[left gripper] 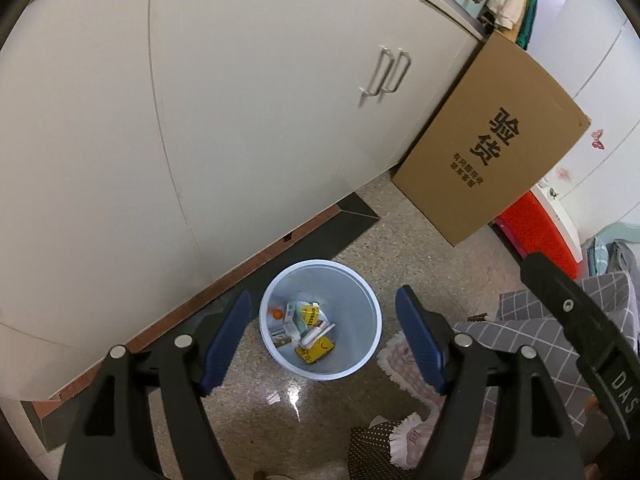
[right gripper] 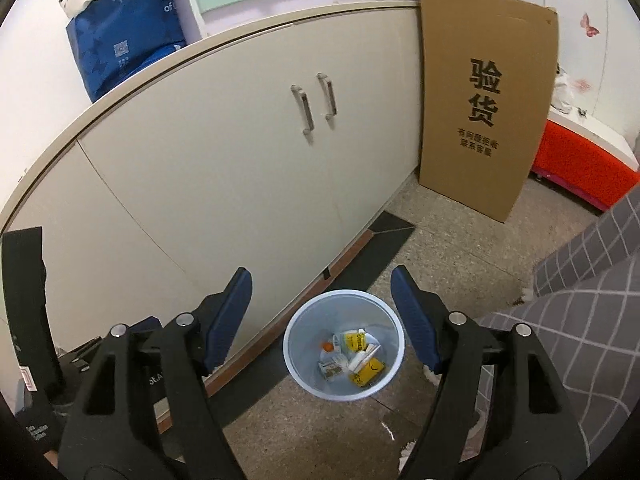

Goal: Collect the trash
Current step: 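Move both tools back over the table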

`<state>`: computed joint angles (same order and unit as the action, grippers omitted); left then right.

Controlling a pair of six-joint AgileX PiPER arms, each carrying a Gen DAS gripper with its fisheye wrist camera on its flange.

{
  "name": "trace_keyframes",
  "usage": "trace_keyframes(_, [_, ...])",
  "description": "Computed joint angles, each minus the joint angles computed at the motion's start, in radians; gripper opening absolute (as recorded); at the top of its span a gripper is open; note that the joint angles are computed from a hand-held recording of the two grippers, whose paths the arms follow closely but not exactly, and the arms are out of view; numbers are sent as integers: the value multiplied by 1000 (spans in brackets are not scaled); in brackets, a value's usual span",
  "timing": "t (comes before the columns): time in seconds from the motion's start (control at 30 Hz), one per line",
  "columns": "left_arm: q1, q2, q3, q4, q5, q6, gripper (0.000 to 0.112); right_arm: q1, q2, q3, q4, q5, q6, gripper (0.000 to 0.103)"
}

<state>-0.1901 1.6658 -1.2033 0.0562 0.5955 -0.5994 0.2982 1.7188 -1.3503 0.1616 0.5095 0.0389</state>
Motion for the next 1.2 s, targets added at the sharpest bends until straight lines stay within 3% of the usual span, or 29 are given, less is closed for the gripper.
trace_keyframes(0.4, [-109, -120, -5, 64, 59, -82, 74, -81, -207, 109, -8, 52, 30, 76])
trace_keyframes(0.67, [-345, -197, -94, 243, 159, -284, 75, -246, -452, 187, 111, 135, -109, 84])
trace_keyframes(0.77, [-472, -183, -169, 331, 213, -362, 77, -383, -542, 201, 204, 197, -224, 85])
trace_keyframes(0.93, [-684, -89, -353, 432, 321, -416, 77, -768, -632, 192, 445, 371, -511, 85])
trace_keyframes(1.1, [-856, 94, -631, 471, 437, -365, 77, -1241, -611, 148, 685, 596, -812, 85])
trace_keyframes(1.2, [-927, 244, -873, 459, 534, -267, 77, -1455, -556, 107, 747, 680, -908, 85])
